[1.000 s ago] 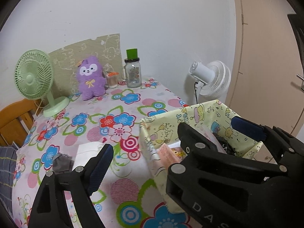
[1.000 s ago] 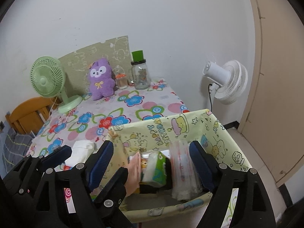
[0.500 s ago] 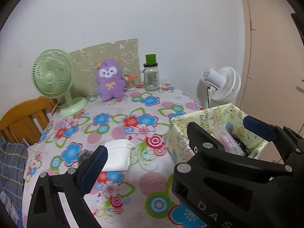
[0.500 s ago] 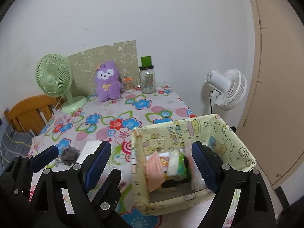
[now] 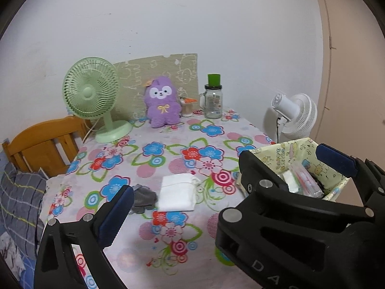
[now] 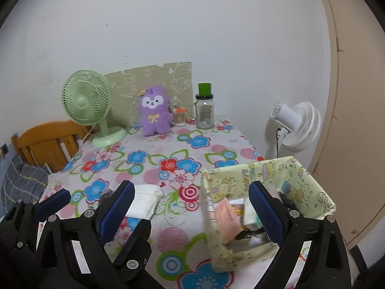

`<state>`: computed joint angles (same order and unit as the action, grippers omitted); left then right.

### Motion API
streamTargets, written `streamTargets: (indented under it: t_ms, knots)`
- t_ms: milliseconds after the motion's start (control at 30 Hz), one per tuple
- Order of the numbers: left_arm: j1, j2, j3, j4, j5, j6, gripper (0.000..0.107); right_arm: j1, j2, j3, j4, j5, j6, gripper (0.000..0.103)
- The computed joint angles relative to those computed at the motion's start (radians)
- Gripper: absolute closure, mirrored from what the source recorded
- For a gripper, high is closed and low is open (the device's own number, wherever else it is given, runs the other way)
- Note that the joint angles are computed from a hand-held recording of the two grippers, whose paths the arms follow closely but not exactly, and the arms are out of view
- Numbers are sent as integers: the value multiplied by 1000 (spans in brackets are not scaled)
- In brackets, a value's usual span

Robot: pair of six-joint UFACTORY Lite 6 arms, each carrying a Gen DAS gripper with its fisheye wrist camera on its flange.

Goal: Organize soft objects
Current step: 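Move both grippers back toward the grey sock and white folded pad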

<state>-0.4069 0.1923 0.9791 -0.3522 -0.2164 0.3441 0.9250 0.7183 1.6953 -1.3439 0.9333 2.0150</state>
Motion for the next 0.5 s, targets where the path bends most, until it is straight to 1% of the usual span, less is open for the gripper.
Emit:
streamTargets:
  t_ms: [300,500]
  knots:
    - [96,-20,-28,312,-6,-289,5,25,131,216,48,16,-122,5]
    - [145,-9,-28,446,-23,-408,5,26,231,378,83,22,-204,5]
